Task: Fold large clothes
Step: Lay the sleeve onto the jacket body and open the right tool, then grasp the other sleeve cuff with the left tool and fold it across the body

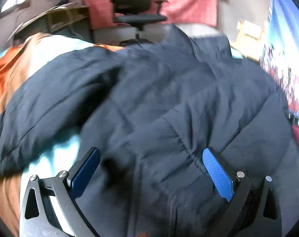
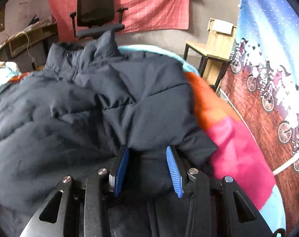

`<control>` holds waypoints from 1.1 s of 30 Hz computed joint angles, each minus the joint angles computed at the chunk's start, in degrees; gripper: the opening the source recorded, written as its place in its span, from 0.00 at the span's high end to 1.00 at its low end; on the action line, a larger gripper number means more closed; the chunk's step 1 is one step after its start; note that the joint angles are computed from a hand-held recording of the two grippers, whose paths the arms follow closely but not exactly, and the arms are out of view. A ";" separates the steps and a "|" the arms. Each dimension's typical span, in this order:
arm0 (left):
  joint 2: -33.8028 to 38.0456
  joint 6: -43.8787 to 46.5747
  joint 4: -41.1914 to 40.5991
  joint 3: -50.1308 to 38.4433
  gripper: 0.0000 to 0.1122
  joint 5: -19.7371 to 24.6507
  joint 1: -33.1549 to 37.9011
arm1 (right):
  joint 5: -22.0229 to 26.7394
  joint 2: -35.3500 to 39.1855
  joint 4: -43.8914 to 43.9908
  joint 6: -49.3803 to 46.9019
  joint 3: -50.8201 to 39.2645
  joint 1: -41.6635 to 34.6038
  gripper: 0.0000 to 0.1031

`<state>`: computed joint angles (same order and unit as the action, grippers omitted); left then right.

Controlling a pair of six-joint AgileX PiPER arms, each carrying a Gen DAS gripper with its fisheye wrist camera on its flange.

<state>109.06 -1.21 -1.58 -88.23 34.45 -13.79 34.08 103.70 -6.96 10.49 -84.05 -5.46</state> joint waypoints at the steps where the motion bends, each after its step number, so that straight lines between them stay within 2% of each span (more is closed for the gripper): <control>1: -2.30 -0.55 -0.08 2.12 0.09 -1.38 1.08 | -0.08 -1.68 2.75 -1.43 0.82 -0.53 0.58; 2: -4.03 -1.21 0.31 3.70 0.09 -2.42 1.92 | -0.49 -4.16 6.70 -3.83 2.48 -1.02 0.53; 4: -7.87 -3.21 1.86 6.80 0.09 -4.25 4.29 | -1.46 -7.10 10.27 -5.99 4.45 -0.87 0.32; 5: -9.21 -4.46 3.20 7.77 0.09 -4.35 5.37 | -1.92 -9.21 14.10 -9.14 5.67 -0.45 0.30; 8: -13.08 -9.59 9.04 10.66 0.09 -4.34 9.84 | -1.36 -12.29 17.89 -12.69 6.49 2.28 0.29; 13: -14.71 -7.98 1.82 12.93 0.09 -1.86 23.39 | -0.34 -14.99 23.03 -15.73 7.50 9.92 0.27; 15: -14.01 -6.89 -3.27 13.84 0.09 -2.26 29.21 | -0.83 -15.22 23.90 -16.20 7.63 13.28 0.26; 17: -11.66 -7.69 -6.08 12.84 0.09 -1.74 33.16 | -2.22 -14.74 19.89 -13.05 7.14 17.31 0.26; 18: -10.44 -5.90 -9.28 11.92 0.09 -0.97 35.61 | -3.00 -14.19 16.05 -9.60 6.79 19.69 0.26; 21: -5.77 -6.63 -11.94 7.68 0.11 -0.28 39.02 | -2.50 -11.17 8.08 -2.27 3.70 23.52 0.26; 28: -0.33 -5.87 -17.06 3.40 0.14 -1.82 41.59 | 1.65 -1.58 1.64 3.11 -8.22 26.97 0.26; 31: 0.97 -5.74 -17.15 2.55 0.22 -2.29 41.44 | 5.75 6.04 3.14 2.73 -18.66 27.62 0.26; 33: 1.71 -4.66 -18.37 2.50 0.35 -3.73 41.59 | 8.65 12.14 3.96 2.66 -27.06 28.54 0.26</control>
